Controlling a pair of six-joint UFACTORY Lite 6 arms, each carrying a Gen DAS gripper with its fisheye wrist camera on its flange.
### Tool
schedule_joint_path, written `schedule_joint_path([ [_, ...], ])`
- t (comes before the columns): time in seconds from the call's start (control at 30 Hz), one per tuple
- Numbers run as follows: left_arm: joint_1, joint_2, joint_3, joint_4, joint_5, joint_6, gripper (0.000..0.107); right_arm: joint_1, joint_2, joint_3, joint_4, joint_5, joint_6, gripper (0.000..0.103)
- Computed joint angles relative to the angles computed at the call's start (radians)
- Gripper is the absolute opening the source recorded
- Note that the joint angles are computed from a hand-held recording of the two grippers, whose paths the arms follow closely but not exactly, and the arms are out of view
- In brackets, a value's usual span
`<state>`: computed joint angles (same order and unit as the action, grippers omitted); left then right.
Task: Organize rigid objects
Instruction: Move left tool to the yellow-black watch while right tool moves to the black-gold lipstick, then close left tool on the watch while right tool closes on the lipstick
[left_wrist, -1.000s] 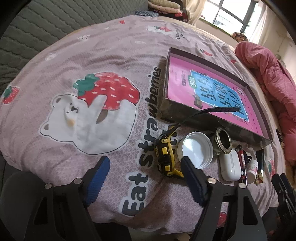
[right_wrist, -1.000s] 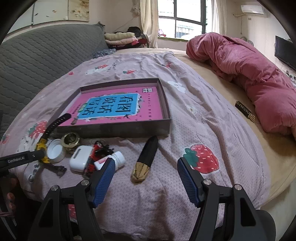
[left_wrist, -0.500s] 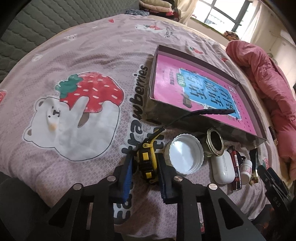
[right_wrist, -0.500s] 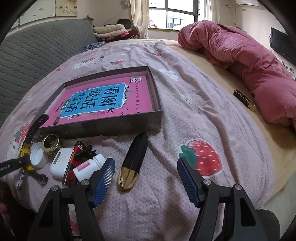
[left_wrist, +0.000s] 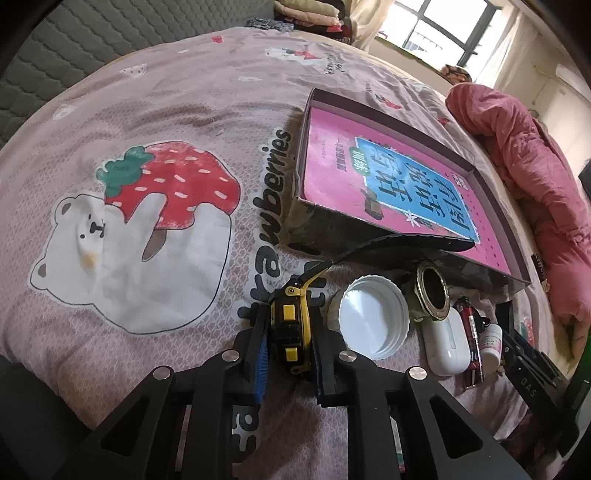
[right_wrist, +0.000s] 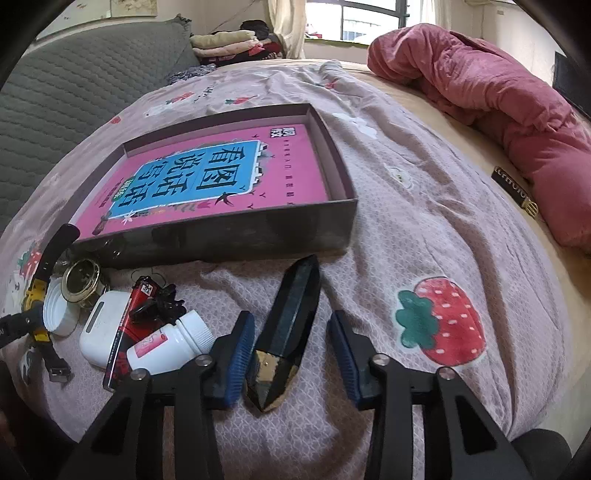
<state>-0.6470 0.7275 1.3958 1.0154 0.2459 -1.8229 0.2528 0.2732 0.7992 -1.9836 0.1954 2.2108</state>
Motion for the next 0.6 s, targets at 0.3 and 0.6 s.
schedule_joint_path([
  [0.3,0.020,-0.010,-0.021,0.083,-0.043,-0.084,0.017,-0.060,-0.034,-0.032,-0.471,-0.050,0.417,0.028],
  [0.6,0.015,-0.066,-0.076,0.241,-0.034,-0.254,0.017,-0.072,-0.107,-0.072,-0.560,-0.043,0.483,0.025],
])
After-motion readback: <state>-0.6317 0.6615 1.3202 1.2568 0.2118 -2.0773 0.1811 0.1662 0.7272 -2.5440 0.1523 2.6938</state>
